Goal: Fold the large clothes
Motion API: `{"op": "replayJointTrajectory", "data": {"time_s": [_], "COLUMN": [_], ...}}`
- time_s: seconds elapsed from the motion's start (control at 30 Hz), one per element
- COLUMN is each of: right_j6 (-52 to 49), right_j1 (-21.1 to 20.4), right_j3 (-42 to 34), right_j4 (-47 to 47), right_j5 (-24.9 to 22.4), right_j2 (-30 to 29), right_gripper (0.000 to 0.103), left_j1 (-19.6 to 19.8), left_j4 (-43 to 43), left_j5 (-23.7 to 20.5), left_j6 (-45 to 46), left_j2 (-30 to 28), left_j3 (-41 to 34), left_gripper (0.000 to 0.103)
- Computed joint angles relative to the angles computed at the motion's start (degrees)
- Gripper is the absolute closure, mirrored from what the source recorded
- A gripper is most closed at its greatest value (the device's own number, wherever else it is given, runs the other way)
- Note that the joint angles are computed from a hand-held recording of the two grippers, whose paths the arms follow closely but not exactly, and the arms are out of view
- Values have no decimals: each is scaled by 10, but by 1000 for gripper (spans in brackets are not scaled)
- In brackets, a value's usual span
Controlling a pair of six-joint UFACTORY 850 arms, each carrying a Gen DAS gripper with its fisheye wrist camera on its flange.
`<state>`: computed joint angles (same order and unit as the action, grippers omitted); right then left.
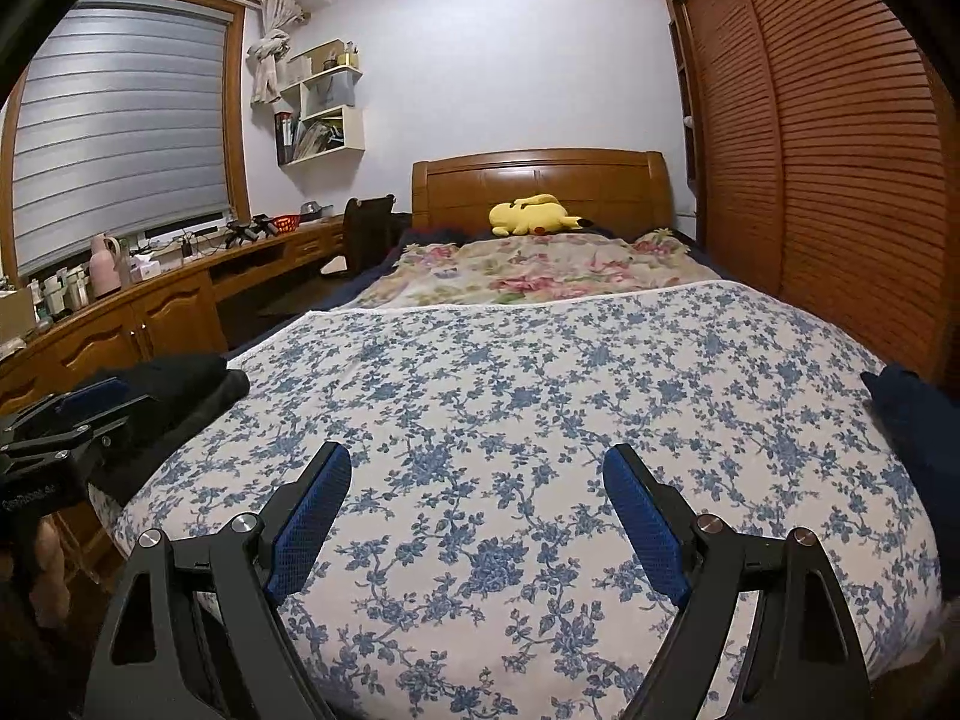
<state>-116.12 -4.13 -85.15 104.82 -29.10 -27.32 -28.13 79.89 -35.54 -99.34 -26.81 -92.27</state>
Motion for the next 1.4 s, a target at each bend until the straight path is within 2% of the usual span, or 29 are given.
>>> {"op": "replayJointTrajectory", "data": {"time_s": [1.4], "right_j6": [20], "right_j1": [-5], "right_j3": [-2], "right_j4": [-14], "right_j5": [-3], "right_j2": [1], "right_gripper": [16], "left_j1": [-7], "left_j4": [3], "left_j5": [-6], "left_j6": [-1], "left_j2": [-5], "left_j3": [-9], "left_gripper": [24]}}
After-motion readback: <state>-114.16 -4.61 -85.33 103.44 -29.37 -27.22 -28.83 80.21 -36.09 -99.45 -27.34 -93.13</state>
